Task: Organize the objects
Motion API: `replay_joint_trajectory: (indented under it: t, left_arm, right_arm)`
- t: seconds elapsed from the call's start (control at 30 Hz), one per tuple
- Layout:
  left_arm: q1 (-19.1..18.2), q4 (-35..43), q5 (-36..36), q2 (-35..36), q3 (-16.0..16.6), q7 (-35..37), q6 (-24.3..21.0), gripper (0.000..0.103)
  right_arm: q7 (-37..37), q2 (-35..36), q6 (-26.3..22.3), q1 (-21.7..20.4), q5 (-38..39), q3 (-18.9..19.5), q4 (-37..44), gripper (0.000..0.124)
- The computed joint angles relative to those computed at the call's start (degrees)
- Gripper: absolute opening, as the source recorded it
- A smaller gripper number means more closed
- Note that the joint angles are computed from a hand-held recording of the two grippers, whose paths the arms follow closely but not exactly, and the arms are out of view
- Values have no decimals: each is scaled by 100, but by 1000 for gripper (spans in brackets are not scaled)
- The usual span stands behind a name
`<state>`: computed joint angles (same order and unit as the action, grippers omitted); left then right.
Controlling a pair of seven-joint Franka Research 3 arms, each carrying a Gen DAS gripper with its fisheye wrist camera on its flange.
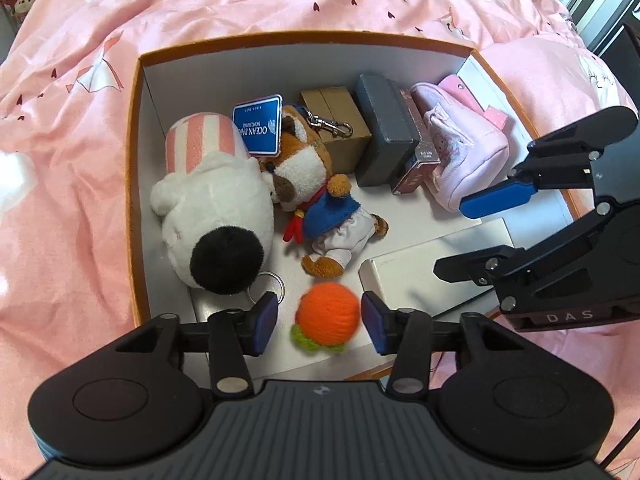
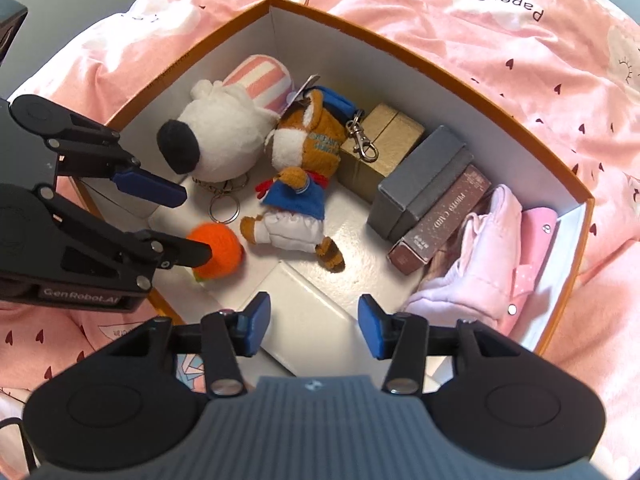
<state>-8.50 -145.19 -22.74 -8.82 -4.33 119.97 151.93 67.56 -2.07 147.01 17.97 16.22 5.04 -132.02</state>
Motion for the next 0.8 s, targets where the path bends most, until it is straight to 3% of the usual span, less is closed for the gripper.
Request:
replay_joint_trajectory:
  t: [0.17, 0.37, 0.47, 0.57, 0.67, 0.73, 0.8]
  left_arm:
    - [-108, -301, -200, -298, 18, -24, 428, 60]
    - [-662, -1318, -460, -994, 71, -374, 2543, 63]
    - [-734, -1694, -428, -1297, -53, -789, 3231, 63]
    - [-850, -2004, -422, -1568, -99, -1160, 3786, 65]
    - [-332, -2265, -510, -1777, -827, -1544, 4369, 73]
    - [-122, -2429, -542, -1914, -1132, -1742, 4721, 75]
    - [40, -2593, -531, -2036, -1376, -1903, 5019, 81]
  right_arm:
    - [372, -206, 348, 61, -126, 103, -269, 51]
    - [1559, -982, 1558, -49, -757, 370, -1168, 57]
    - [2730, -1373, 2262, -523, -1664, 893, -1655, 61]
    - [3831, -1946, 2834, -1336, -2362, 1695, -2141, 63]
    - [4755, -2593, 3364, -2373, -2555, 2784, -2537, 67]
    - [5221, -3068, 3644, -2923, -2353, 3439, -2761, 70]
    - [5507, -3558, 3829, -3177, -2058, 3827, -2981, 74]
